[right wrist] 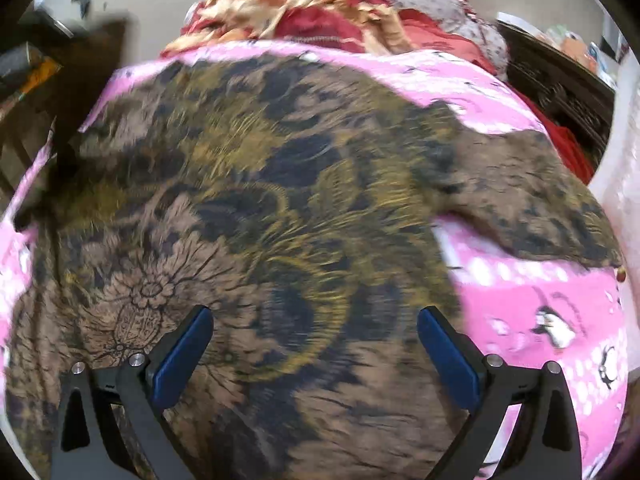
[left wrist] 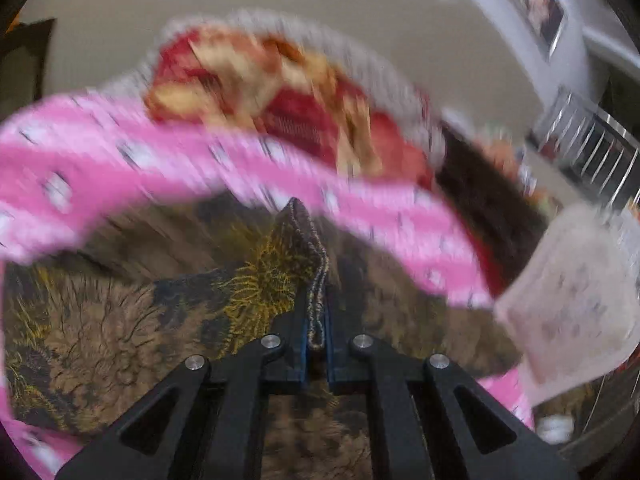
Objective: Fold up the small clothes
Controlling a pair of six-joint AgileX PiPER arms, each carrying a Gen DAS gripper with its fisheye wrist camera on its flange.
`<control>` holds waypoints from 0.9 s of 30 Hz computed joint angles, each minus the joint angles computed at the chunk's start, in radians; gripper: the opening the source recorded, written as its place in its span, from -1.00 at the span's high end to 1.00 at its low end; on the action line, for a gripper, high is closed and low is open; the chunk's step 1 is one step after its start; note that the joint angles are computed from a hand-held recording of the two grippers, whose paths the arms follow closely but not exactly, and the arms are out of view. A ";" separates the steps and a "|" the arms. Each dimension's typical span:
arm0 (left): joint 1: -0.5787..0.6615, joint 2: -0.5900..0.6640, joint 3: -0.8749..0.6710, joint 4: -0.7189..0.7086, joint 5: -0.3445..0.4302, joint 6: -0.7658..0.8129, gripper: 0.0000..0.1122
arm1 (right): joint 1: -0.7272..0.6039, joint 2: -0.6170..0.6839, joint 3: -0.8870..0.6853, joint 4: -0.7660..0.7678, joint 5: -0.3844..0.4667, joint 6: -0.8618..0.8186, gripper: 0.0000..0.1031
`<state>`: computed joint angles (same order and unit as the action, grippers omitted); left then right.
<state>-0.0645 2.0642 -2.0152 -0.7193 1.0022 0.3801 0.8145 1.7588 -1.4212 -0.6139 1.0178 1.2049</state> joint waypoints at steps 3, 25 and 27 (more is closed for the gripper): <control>-0.080 0.046 0.048 0.061 -0.006 -0.030 0.85 | -0.025 -0.049 0.005 -0.027 0.044 -0.040 -1.00; 0.114 -0.342 0.831 -0.002 -0.423 0.334 -0.05 | -0.460 0.553 -0.654 1.349 -0.282 -1.412 -0.13; 0.110 -0.343 0.832 -0.002 -0.423 0.338 -0.10 | -0.446 0.614 -0.764 1.288 -0.223 -1.338 0.44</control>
